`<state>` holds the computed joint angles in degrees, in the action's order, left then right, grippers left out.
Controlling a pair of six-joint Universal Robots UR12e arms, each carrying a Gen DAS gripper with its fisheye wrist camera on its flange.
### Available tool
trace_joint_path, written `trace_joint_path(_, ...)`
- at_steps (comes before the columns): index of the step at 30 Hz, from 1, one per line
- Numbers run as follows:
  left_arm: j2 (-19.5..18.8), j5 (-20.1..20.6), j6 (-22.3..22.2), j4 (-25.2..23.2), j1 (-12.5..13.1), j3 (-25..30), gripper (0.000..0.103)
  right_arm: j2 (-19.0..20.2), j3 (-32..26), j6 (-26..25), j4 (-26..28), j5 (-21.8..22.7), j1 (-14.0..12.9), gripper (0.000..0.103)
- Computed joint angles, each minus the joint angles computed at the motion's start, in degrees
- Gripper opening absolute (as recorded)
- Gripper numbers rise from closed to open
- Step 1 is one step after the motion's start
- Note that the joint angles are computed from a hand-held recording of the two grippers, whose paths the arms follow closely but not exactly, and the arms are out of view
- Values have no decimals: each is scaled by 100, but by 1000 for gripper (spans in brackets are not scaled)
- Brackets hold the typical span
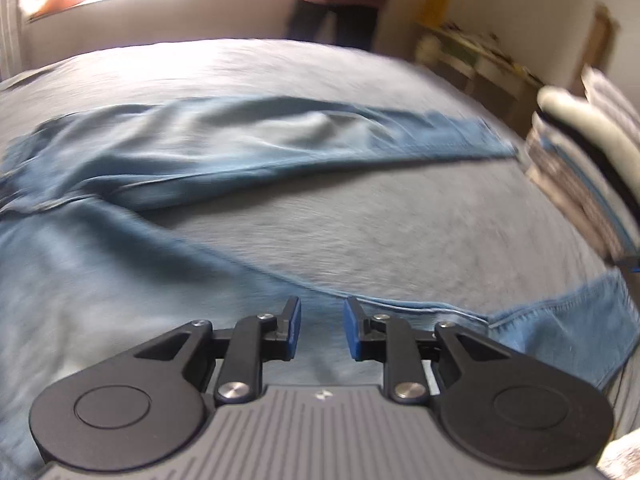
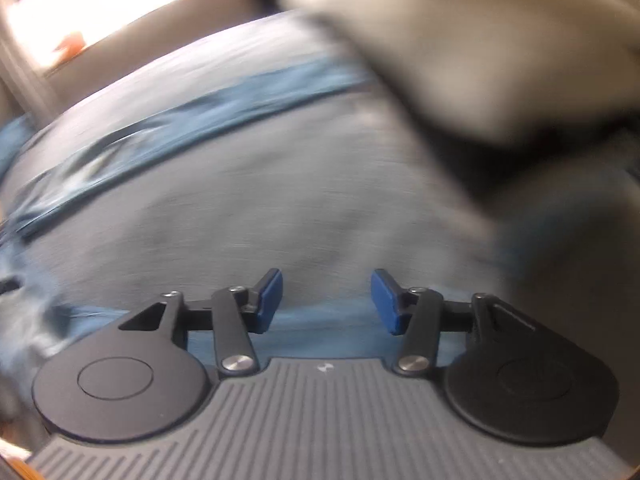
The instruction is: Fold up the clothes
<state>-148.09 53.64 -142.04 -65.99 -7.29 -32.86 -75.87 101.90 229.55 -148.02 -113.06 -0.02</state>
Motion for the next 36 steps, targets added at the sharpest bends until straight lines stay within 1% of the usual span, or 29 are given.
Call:
trace_joint_path(1,1,38,49,-29,-26,-10,23,-100,147,299,36,-74,-13,52)
trace_joint_path(4,2,149,139,-126,-94,-35,23,-261,533,934,-328,223,-141,52)
trace_joint_path(6,30,267,116,-55,-126,-109,23,-362,788,1352,-586,421,-233,52)
trace_joint_path(7,31,334,83,11,-143,-131,23,-377,860,1445,-649,535,-276,52)
trace_joint_path(10,69,441,-87,169,-172,-229,23,-295,863,1288,-572,904,-380,52)
trace_joint_path(12,89,509,-228,274,-190,-288,23,-246,866,1167,-566,978,-401,52)
trace_joint_path(13,109,542,-303,331,-197,-340,23,-232,860,1136,-556,972,-398,50)
trace_joint_path(15,141,597,-374,455,-210,-423,23,-234,822,1098,-411,930,-381,32)
trace_joint_path(16,154,630,-391,520,-217,-458,23,-238,801,1083,-323,908,-372,18)
trace_joint_path(17,168,662,-408,585,-224,-494,23,-252,801,1094,-290,900,-366,6)
trace_joint_path(18,192,687,-433,663,-230,-553,23,-278,833,1146,-352,889,-358,4)
trace_joint_path(19,205,710,-448,718,-236,-586,23,-302,853,1199,-404,809,-328,4)
trace_joint_path(22,217,782,-516,835,-248,-626,23,-365,772,1290,-266,415,-174,3)
trace_joint_path(27,216,824,-679,952,-250,-659,20,-510,645,1665,357,2,6,3)
trace_joint_path(30,211,839,-702,1023,-254,-678,18,-584,761,1923,544,33,-12,3)
trace_joint_path(33,241,858,-654,1160,-258,-765,18,-492,796,2064,637,40,42,3)
trace_joint_path(36,280,880,-604,1287,-258,-861,18,-496,931,2193,580,147,12,4)
